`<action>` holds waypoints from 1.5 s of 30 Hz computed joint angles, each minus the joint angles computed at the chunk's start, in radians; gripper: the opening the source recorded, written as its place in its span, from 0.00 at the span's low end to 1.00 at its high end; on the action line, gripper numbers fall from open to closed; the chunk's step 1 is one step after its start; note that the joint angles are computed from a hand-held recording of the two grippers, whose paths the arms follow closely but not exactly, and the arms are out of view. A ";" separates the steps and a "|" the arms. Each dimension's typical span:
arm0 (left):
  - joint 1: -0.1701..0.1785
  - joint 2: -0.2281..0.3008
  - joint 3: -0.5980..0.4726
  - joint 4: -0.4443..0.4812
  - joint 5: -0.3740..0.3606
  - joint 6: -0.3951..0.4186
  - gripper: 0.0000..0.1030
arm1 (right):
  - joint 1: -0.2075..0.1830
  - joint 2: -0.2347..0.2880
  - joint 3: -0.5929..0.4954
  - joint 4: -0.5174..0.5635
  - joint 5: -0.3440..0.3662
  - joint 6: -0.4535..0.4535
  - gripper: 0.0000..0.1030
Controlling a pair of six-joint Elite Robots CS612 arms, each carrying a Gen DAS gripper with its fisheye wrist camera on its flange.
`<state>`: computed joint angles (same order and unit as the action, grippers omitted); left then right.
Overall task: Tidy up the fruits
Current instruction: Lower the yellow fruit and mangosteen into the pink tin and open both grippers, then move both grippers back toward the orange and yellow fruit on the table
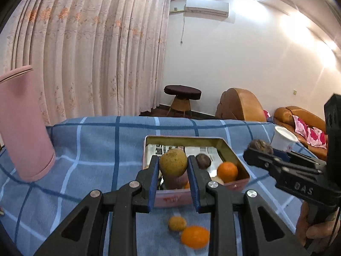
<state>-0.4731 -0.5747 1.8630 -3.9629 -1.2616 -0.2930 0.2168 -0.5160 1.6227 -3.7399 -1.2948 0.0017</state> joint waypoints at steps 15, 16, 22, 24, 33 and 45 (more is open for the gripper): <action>-0.011 0.046 -0.196 0.330 0.081 -0.027 0.27 | -0.016 0.073 -0.161 0.184 -0.071 0.115 0.42; -0.012 0.049 -0.204 0.349 0.091 -0.023 0.27 | -0.017 0.077 -0.170 0.196 -0.072 0.115 0.42; -0.012 0.057 -0.217 0.370 0.117 -0.020 0.27 | -0.019 0.084 -0.187 0.214 -0.079 0.116 0.42; -0.012 0.058 -0.217 0.367 0.120 -0.020 0.27 | -0.019 0.084 -0.186 0.211 -0.077 0.115 0.42; -0.017 0.065 -0.225 0.366 0.161 -0.028 0.30 | -0.022 0.092 -0.185 0.152 0.004 0.085 0.47; -0.035 0.042 -0.163 0.291 0.271 -0.101 0.77 | -0.052 0.099 -0.162 0.047 0.102 0.223 0.75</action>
